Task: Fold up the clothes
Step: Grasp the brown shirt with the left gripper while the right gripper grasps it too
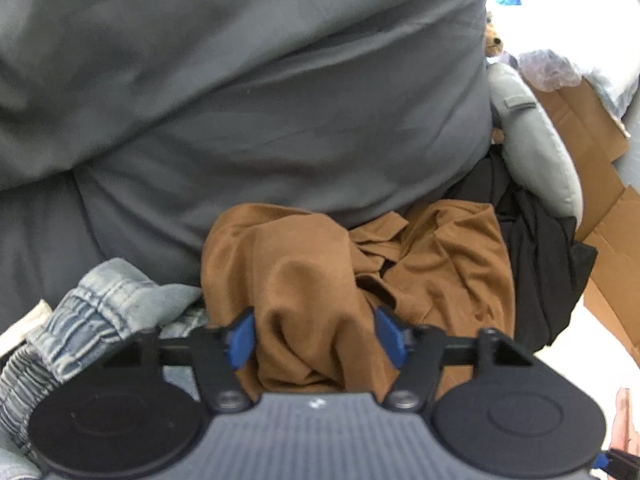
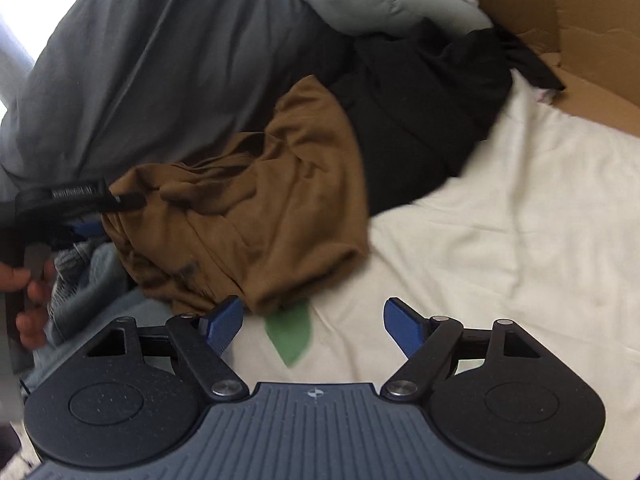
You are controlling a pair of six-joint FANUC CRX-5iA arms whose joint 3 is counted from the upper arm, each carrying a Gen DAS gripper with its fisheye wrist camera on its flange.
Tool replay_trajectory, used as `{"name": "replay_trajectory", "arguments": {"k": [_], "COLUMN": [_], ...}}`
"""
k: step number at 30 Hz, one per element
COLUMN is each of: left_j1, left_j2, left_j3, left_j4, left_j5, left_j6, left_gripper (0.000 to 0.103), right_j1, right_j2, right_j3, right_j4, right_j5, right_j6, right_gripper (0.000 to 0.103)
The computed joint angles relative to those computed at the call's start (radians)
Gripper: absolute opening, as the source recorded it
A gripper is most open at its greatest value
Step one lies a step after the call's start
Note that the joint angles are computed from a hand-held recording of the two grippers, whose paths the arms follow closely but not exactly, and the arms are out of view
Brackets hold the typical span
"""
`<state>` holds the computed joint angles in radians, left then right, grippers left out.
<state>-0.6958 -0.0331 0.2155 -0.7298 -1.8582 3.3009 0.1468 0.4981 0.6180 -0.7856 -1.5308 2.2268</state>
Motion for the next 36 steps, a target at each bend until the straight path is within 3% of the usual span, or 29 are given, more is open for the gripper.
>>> {"name": "replay_trajectory", "arguments": {"k": [2, 6, 8, 9, 13, 14, 16, 17, 19, 26, 36], "left_j1": [0.006, 0.007, 0.003, 0.0, -0.018, -0.024, -0.039, -0.047, -0.061, -0.107, -0.2], "left_j2": [-0.006, -0.01, -0.01, -0.011, -0.005, -0.004, 0.0, 0.002, 0.008, 0.023, 0.081], "left_j3": [-0.012, -0.022, -0.022, -0.022, -0.016, -0.013, -0.006, -0.002, 0.009, 0.058, 0.179], "left_j4": [0.01, 0.015, 0.012, 0.009, -0.001, -0.003, -0.011, -0.015, -0.024, -0.054, -0.097], "left_j5": [0.011, 0.017, 0.016, 0.017, 0.011, 0.009, 0.002, -0.003, -0.011, -0.011, 0.017], "left_j6": [0.013, 0.027, 0.034, 0.041, 0.068, 0.077, 0.096, 0.101, 0.104, 0.119, 0.099], "left_gripper": [0.043, 0.033, 0.022, 0.02, 0.014, 0.013, 0.011, 0.01, 0.009, 0.008, 0.007], "right_j1": [0.016, 0.043, 0.055, 0.061, 0.078, 0.082, 0.088, 0.089, 0.078, 0.008, -0.105], "right_j2": [0.003, 0.019, 0.031, 0.037, 0.061, 0.067, 0.079, 0.081, 0.085, 0.06, 0.013], "right_j3": [-0.005, -0.002, 0.003, 0.006, 0.016, 0.02, 0.028, 0.03, 0.035, 0.046, 0.096], "right_j4": [-0.007, -0.006, -0.002, -0.003, -0.019, -0.023, -0.03, -0.03, -0.051, -0.114, -0.141], "right_j5": [0.003, -0.005, -0.011, -0.014, -0.019, -0.021, -0.021, -0.015, -0.01, 0.023, 0.055], "right_j6": [-0.004, -0.028, -0.055, -0.072, -0.15, -0.165, -0.194, -0.207, -0.223, -0.229, -0.269], "right_gripper": [0.077, 0.075, 0.071, 0.066, 0.064, 0.059, 0.034, 0.017, 0.009, 0.003, 0.003]}}
